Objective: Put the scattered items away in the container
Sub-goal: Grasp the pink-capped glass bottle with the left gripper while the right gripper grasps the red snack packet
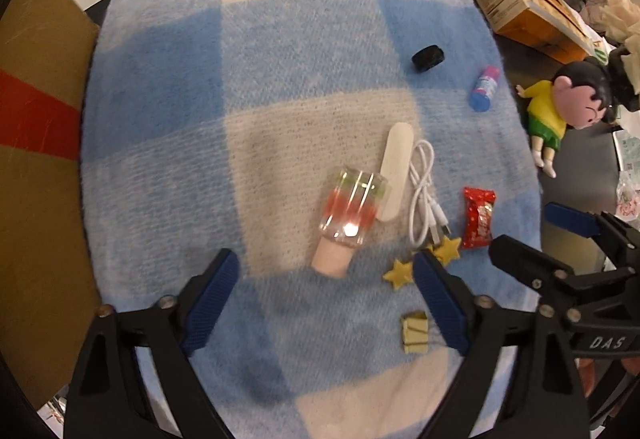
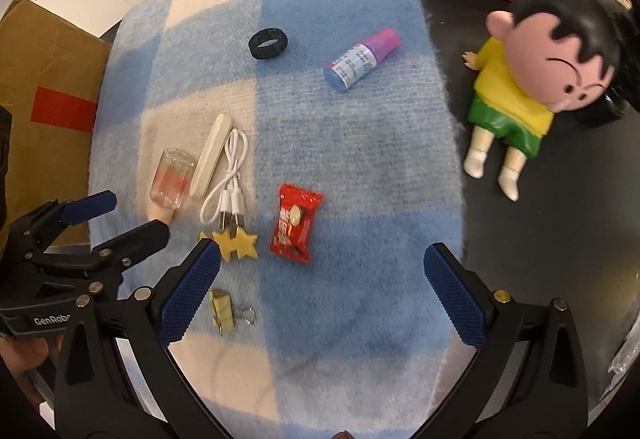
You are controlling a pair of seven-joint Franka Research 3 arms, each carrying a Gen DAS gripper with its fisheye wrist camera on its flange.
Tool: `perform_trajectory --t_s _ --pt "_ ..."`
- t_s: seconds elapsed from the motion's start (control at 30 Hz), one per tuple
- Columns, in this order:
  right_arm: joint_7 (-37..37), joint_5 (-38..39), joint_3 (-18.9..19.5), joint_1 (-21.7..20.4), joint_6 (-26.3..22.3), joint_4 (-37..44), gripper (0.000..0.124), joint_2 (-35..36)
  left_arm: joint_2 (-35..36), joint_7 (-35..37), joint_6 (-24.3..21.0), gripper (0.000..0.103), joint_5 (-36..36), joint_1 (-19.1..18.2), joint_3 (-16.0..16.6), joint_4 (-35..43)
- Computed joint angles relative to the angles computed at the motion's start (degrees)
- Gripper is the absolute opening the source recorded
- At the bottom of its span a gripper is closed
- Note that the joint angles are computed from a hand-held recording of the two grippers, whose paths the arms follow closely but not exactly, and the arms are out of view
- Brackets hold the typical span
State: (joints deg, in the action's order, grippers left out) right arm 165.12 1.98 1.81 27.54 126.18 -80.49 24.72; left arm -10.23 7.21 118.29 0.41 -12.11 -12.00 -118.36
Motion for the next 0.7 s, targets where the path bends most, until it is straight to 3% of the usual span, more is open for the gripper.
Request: perform_trajectory --t_s 0.27,0.33,0.4,0.53,0.7 --pt "-1.5 1.6 0.1 -0.6 1.3 0.9 0.081 1.6 1.9 3.2 1.6 0.064 -0.3 0.6 0.7 0.2" --pt "-1.6 2.2 0.1 -0.8 1.0 1.5 0.066 2.1 2.1 3.5 2.1 0.064 -0.3 0.8 0.7 0.1" --pt "-1.7 2.8 0.2 -0.9 0.6 2.2 0.060 2.8 2.3 3.5 2.1 0.064 0.4 0.8 0.5 0.2" --pt "-1.5 2.9 -0.1 -0.7 0.0 3.6 0.060 3.9 2.0 3.6 2.3 0.062 0.8 0.7 0.3 -0.1" --pt "-2.5 2.7 0.0 -0.5 -2.7 7.4 0.060 5.9 -0.1 2.8 3.7 0.053 0.1 0.7 0.5 -2.6"
